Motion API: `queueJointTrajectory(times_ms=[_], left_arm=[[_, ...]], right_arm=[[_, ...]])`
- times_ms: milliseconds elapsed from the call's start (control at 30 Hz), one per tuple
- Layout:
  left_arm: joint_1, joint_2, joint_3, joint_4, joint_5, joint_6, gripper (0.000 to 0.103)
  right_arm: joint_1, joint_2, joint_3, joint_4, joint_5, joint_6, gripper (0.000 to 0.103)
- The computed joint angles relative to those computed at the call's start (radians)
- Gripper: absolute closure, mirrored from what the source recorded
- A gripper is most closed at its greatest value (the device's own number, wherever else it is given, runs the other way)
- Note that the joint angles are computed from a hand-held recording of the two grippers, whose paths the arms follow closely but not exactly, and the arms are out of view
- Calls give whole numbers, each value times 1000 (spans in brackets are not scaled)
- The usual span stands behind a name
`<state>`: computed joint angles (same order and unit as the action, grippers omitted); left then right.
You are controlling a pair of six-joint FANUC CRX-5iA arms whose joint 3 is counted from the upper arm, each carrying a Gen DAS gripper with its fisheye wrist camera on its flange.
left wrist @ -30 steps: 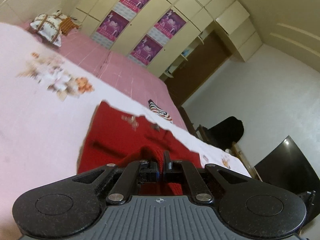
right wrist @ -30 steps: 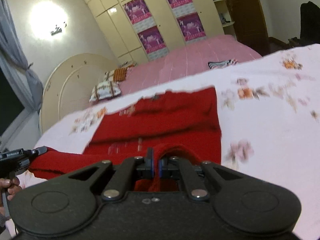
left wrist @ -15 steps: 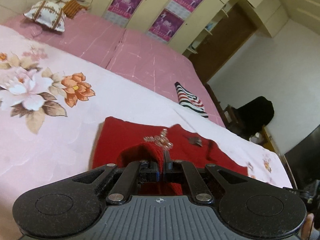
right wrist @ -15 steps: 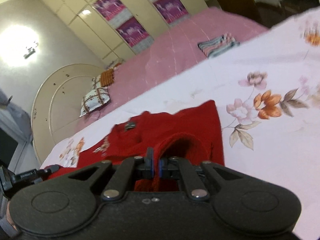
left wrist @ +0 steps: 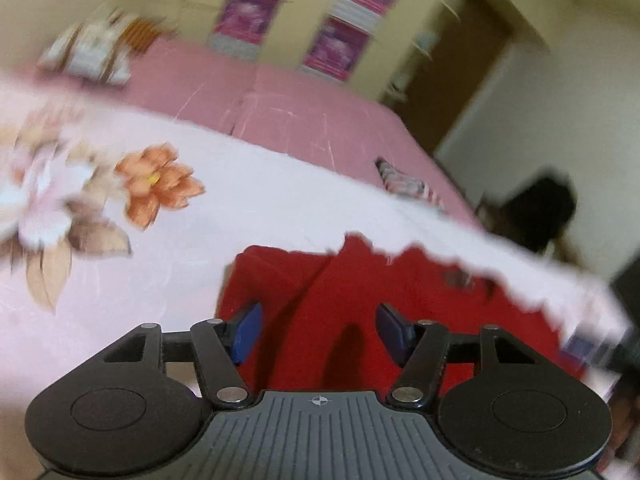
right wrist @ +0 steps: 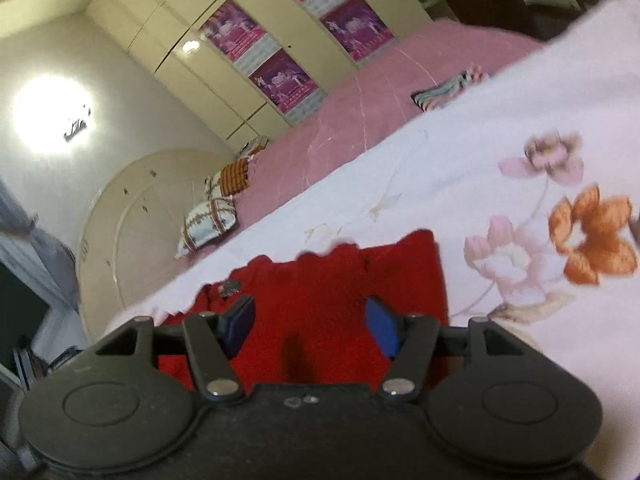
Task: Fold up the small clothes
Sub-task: 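Open both grippers, release the hem and smooth the folded sweater flat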
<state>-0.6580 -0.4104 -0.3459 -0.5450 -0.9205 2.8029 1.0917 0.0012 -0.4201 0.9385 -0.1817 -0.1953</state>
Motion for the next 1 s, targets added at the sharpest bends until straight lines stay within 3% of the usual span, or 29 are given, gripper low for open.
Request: queueJointTrajectory(times_ms=[33,100,133,167,200,233,267,367,433,500,567,633,667,733,800,867,900,1000], left_arm=[[-17,22,25,-8,-32,-38,41],[-69,84,89,-48,-123,-86,56],[-83,96,106,-61,-152,-98,67],[-104,108,120,-86,-173,-88,79],[-131,122,135,-118,-198,-70,84],[-171,140,154,-165,-237,-38,90],[-204,150,170,-211,-277,-1,98],[-278,175,192,-299,-399,106,98],[-277,160,170,-294,-391,129,98],[-256,149,166,-268,-364,79,98],[-231,120,163,-254,-352,90,89],[-318,137,207,-370,-450,196,36],[-343,138,222,-412,-452,208,31],[-289,150,242,-347,-309,127,31],[-180,187,247,-170,-123,-70,31],[-161,241,263,-114,-44,-145,31],[-146,259,260,-79,-10,-171,31],[-140,290,259,-69,-66,-172,30]], right_arm=[[8,-3,2,32,-29,6,43],[26,6,19,86,-107,23,43],[49,23,55,35,-173,99,43],[76,47,108,-69,-245,224,48],[99,73,157,-140,-315,328,55],[120,99,194,-159,-388,395,75],[137,114,207,-125,-435,421,83],[159,135,229,-65,-530,422,94],[163,146,235,-49,-587,402,95],[167,153,251,-83,-592,453,95],[174,157,270,-87,-604,465,87],[181,131,225,49,-591,331,67],[179,109,197,100,-550,294,66],[186,123,229,48,-497,377,68],[202,171,291,-33,-437,500,70],[225,236,389,-174,-425,652,71],[230,258,414,-206,-413,697,71],[246,315,481,-272,-461,826,71]])
